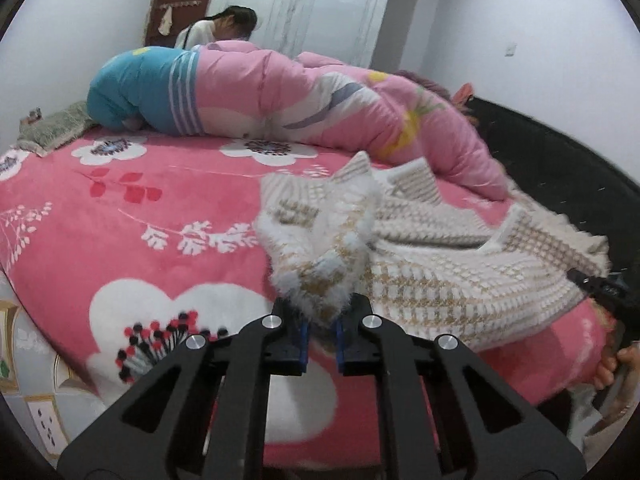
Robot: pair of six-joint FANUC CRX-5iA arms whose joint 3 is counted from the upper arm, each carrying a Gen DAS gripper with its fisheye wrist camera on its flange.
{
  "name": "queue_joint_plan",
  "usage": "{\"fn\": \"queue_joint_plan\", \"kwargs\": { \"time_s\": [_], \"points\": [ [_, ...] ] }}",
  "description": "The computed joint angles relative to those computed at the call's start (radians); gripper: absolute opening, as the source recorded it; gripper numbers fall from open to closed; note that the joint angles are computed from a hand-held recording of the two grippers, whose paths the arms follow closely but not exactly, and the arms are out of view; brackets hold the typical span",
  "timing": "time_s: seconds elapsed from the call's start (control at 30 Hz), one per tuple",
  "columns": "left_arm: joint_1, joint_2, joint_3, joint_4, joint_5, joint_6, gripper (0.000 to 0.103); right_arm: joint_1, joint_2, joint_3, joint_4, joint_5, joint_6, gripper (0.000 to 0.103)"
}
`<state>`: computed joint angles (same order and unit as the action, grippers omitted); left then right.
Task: Fold large clothes
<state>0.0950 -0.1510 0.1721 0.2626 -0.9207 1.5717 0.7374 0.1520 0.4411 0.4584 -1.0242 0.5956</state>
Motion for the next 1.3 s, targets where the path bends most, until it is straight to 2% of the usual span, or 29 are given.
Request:
{"fn": "queue_joint_plan", "kwargs": {
  "time_s": [0.07, 0.17, 0.2, 0.27, 0.3, 0.33, 0.37, 0.4, 0.43, 0.5, 0.57, 0.67, 0.73, 0.87, 0.97, 1.07, 1.13, 1.23, 1.27, 1.3],
  "points": [
    [0.029, -0.025, -0.031, 0.068, -0.030, -0.036, 0.009, 0.006, -0.055, -0.055, -0.025, 0.009, -0.011, 0.009],
    [0.080, -0.057, -0.112, 0.163, -0.100, -0.053, 0.010, -0.016, -0.123, -0.138, -0.158, 0.026, 0.004, 0.010],
    [0.092, -0.047, -0.130, 0.182, -0.126, -0.043, 0.012, -0.031, -0.124, -0.140, -0.223, 0.018, 0.029, 0.011],
    [0.127, -0.028, -0.187, 0.248, -0.156, -0.043, 0.017, -0.108, -0.118, -0.140, -0.431, -0.001, 0.094, 0.015],
    [0.138, -0.029, -0.213, 0.270, -0.155, -0.041, 0.024, -0.137, -0.114, -0.139, -0.499, -0.014, 0.103, 0.025],
    [0.168, -0.033, -0.254, 0.313, -0.157, -0.044, 0.030, -0.188, -0.121, -0.148, -0.614, -0.015, 0.124, 0.029],
    [0.190, -0.038, -0.283, 0.352, -0.160, -0.052, 0.033, -0.226, -0.142, -0.168, -0.700, 0.014, 0.153, 0.029],
    [0.211, -0.045, -0.295, 0.361, -0.165, -0.052, 0.035, -0.243, -0.157, -0.178, -0.734, 0.023, 0.166, 0.031],
    [0.218, -0.052, -0.294, 0.350, -0.161, -0.052, 0.041, -0.242, -0.170, -0.184, -0.715, 0.020, 0.155, 0.040],
    [0.237, -0.074, -0.298, 0.342, -0.155, -0.068, 0.045, -0.203, -0.195, -0.197, -0.567, -0.011, 0.098, 0.054],
    [0.241, -0.077, -0.273, 0.311, -0.157, -0.071, 0.046, -0.161, -0.211, -0.215, -0.423, -0.034, 0.013, 0.055],
    [0.209, -0.082, -0.185, 0.121, -0.128, 0.013, 0.044, -0.101, -0.208, -0.223, -0.205, -0.100, -0.112, 0.055],
    [0.231, -0.091, -0.178, 0.122, -0.112, 0.028, 0.044, -0.096, -0.207, -0.215, -0.160, -0.101, -0.129, 0.055],
    [0.233, -0.069, -0.153, 0.153, -0.087, 0.003, 0.044, -0.074, -0.123, -0.093, -0.188, -0.100, -0.012, 0.055],
    [0.191, -0.018, -0.132, 0.236, -0.094, -0.078, 0.044, -0.077, -0.004, 0.083, -0.356, -0.123, 0.164, 0.055],
    [0.110, 0.061, -0.074, 0.299, -0.117, -0.156, 0.044, -0.067, 0.129, 0.275, -0.477, -0.208, 0.299, 0.055],
    [0.067, 0.102, -0.048, 0.327, -0.147, -0.191, 0.044, -0.043, 0.205, 0.375, -0.476, -0.272, 0.349, 0.055],
    [-0.013, 0.186, 0.048, 0.259, -0.217, -0.176, 0.044, -0.010, 0.338, 0.543, -0.424, -0.413, 0.392, 0.055],
    [-0.042, 0.204, 0.085, 0.189, -0.240, -0.145, 0.044, -0.003, 0.356, 0.562, -0.412, -0.438, 0.393, 0.054],
    [-0.071, 0.224, 0.127, 0.108, -0.260, -0.108, 0.038, 0.000, 0.363, 0.560, -0.403, -0.445, 0.393, 0.046]
  ]
}}
